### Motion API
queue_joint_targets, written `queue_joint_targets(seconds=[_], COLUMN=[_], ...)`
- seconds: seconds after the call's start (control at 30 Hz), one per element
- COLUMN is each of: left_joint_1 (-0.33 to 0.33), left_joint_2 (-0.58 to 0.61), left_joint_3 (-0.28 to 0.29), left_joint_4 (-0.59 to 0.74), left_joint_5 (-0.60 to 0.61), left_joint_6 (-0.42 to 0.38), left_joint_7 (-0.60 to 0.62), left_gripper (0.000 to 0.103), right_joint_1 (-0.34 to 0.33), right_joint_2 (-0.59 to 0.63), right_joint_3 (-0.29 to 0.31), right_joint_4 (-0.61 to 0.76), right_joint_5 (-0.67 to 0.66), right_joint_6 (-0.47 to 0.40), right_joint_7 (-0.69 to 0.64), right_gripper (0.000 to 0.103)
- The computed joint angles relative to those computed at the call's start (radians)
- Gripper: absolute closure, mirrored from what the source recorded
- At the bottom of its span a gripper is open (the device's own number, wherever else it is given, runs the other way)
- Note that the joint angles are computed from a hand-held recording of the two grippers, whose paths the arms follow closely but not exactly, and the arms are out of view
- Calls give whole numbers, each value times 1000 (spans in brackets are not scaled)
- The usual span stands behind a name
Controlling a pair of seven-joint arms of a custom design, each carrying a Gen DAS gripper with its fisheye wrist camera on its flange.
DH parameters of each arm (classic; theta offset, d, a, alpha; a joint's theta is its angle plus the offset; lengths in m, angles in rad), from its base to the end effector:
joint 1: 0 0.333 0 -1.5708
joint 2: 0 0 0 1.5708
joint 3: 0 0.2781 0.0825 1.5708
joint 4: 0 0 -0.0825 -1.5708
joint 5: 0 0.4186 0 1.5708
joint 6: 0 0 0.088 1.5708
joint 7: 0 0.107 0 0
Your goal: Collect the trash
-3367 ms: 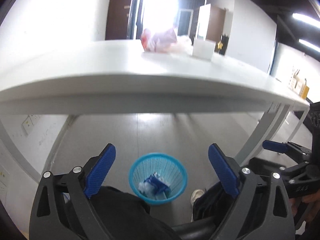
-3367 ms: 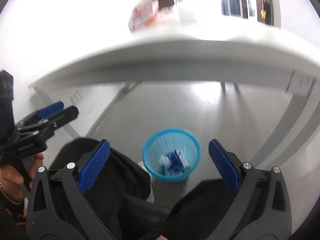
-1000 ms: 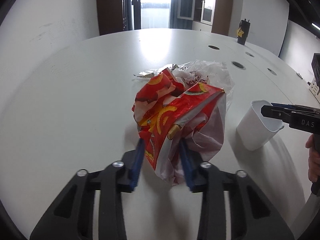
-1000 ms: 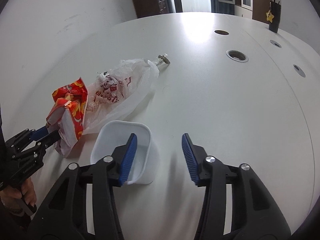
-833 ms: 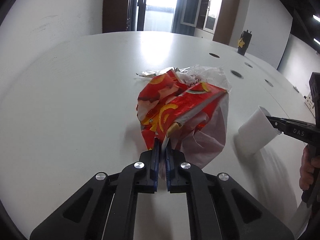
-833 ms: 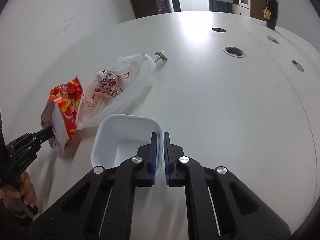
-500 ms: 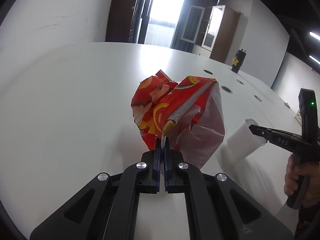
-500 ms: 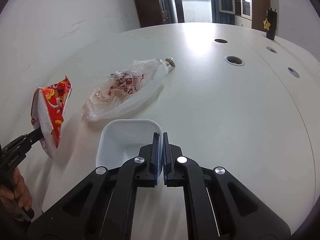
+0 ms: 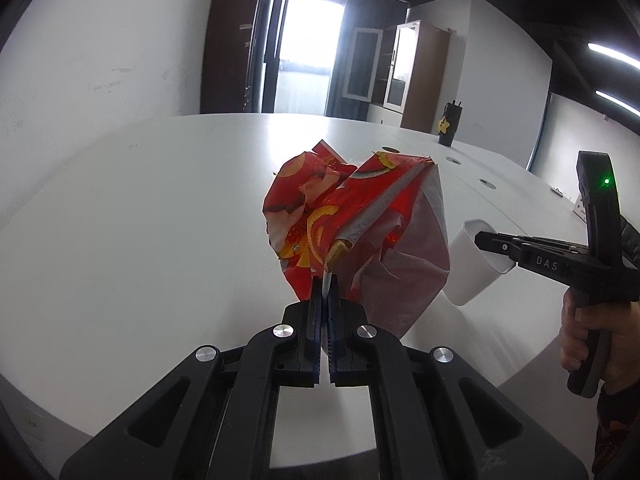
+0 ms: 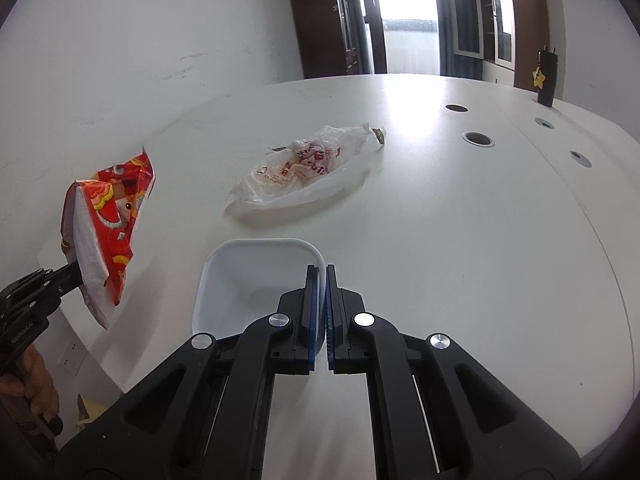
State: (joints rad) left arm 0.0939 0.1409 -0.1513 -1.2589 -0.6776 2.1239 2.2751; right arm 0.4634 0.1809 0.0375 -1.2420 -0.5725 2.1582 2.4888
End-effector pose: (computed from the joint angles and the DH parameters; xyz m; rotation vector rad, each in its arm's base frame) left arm 0.6516 -0.0560 0.7387 -1.1703 2.2438 -1.2909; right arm 0.5988 0.2995 0.7210 -1.4147 1.8850 -0.7821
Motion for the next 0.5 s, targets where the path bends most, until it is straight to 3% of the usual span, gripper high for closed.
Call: queue_joint_targets(seconds=[0.17,0.5], left_joint_1=[18,-35], left_joint_2=[-103,-266], left_joint_3=[26,115], left_joint_4=[-121,-325], left_joint_5=[-87,-172], left_joint_6=[14,-19], left_joint_7=[62,180], left_gripper=[102,102], right_joint_1=[29,41], right_joint_2=[-81,-221], right_joint_3=[28,142], right_joint_4=[-104,-276], right_joint_5=[-101,-261], right_joint_6=[45,57], right_joint_7=[82,201], right_gripper=[100,100])
